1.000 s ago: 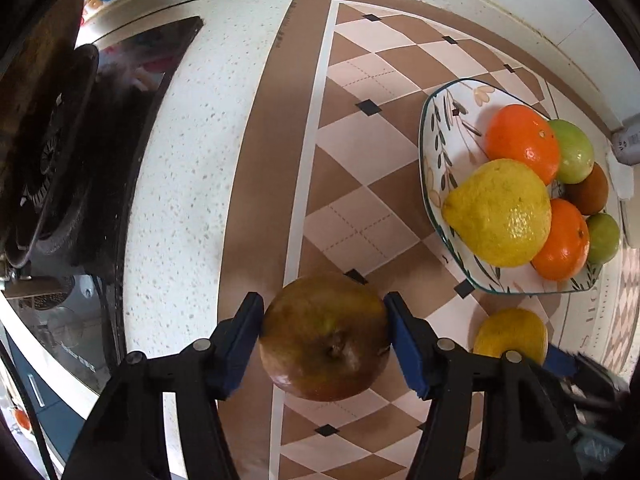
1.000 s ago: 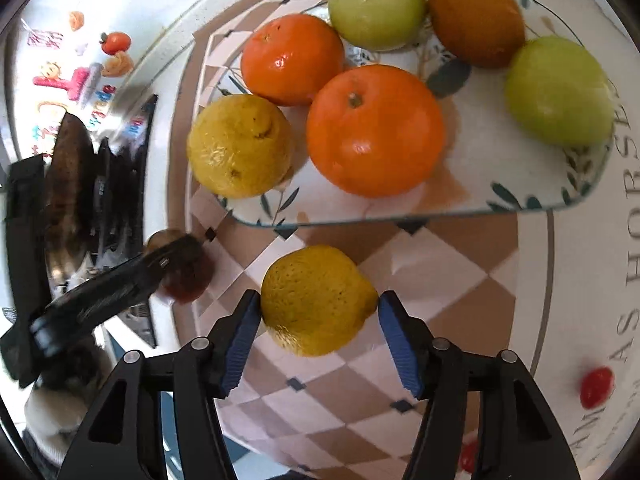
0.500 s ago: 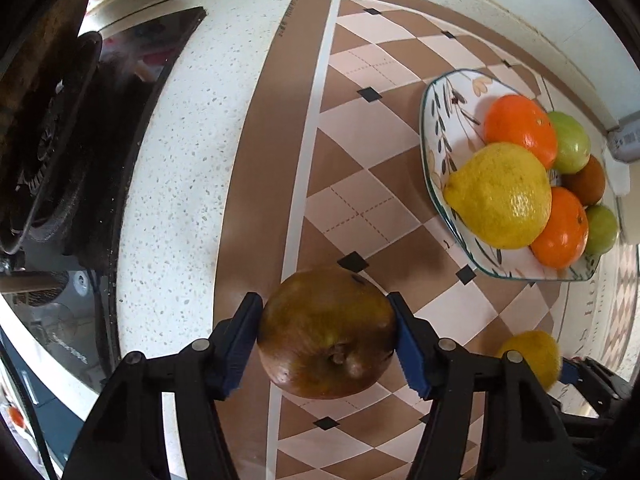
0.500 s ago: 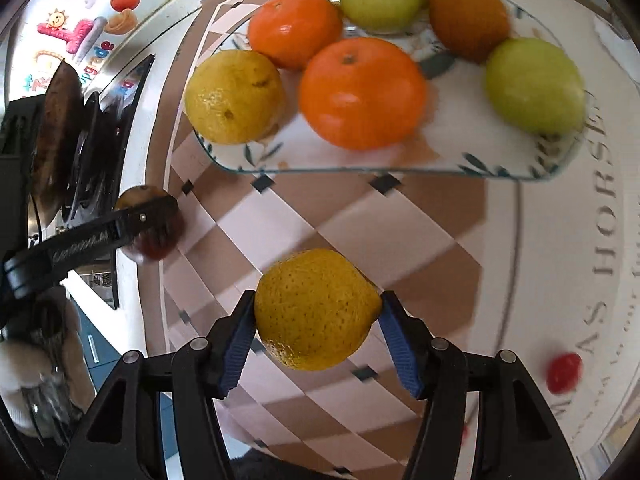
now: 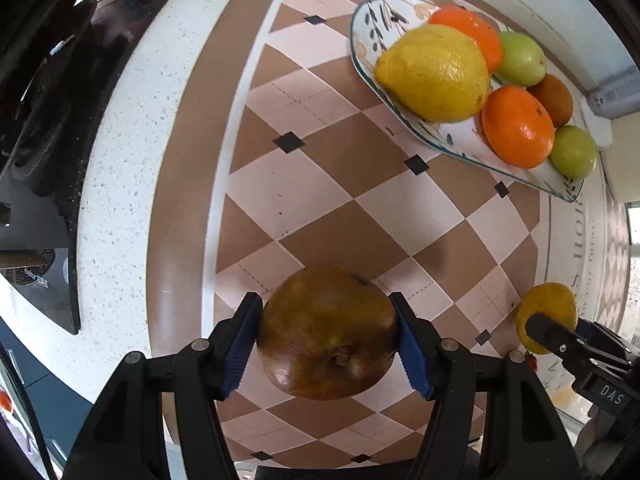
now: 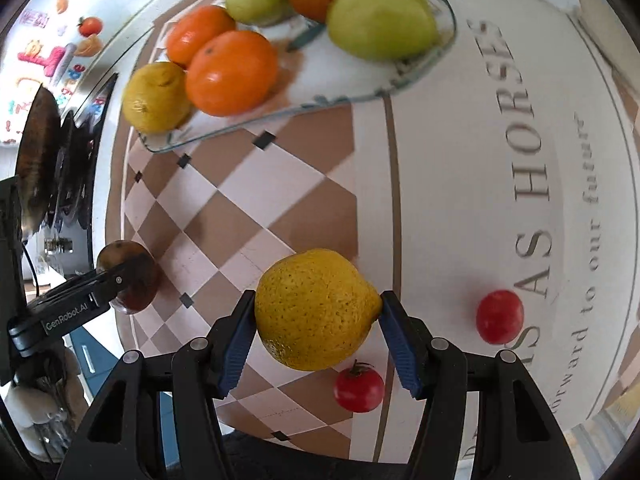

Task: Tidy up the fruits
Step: 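Carry the brown apple and lemon onto the plate and open both grippers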

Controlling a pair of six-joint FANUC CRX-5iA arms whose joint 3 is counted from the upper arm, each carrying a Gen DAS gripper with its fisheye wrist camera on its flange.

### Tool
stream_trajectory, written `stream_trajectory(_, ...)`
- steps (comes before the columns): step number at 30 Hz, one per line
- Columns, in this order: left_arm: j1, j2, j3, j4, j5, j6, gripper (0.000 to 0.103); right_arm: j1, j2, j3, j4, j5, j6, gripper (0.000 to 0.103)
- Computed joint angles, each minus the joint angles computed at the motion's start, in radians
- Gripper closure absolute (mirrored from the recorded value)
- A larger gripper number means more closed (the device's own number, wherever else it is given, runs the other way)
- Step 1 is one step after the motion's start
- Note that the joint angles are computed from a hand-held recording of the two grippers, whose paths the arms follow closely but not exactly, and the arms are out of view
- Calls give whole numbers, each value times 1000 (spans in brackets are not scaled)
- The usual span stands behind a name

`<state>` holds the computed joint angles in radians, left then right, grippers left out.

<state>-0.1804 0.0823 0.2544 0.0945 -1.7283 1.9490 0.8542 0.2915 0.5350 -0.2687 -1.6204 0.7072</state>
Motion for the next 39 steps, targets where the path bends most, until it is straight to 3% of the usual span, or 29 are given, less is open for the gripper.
stream_trajectory(10,-95,80,83,-72,-20,52,43,-3,-11,-31,3,23,9,39)
stream_trajectory(15,-57,42,23,40,29,87,43,-33,-31,-45,-47,56,-14,40)
stream_trajectory(18,-32,54,76,107,43,101,43,-71,-62,-54,-93,108,-43,40)
stream_trajectory(25,18,201,389,130,5,67,43,-148,-17,105,-12,133,-24,40)
stream_trajectory(29,31,374,666,30,-104,18,43,-195,121,291,72,43,15,40)
stream_trajectory(33,39,504,838,-27,-214,-27,43,-227,279,494,118,-92,72,40)
stream_trajectory(36,45,556,892,-35,-264,-47,43,-238,374,619,140,-166,93,40)
stream_trajectory(39,49,592,908,-12,-286,-54,43,-247,406,644,134,-187,102,40)
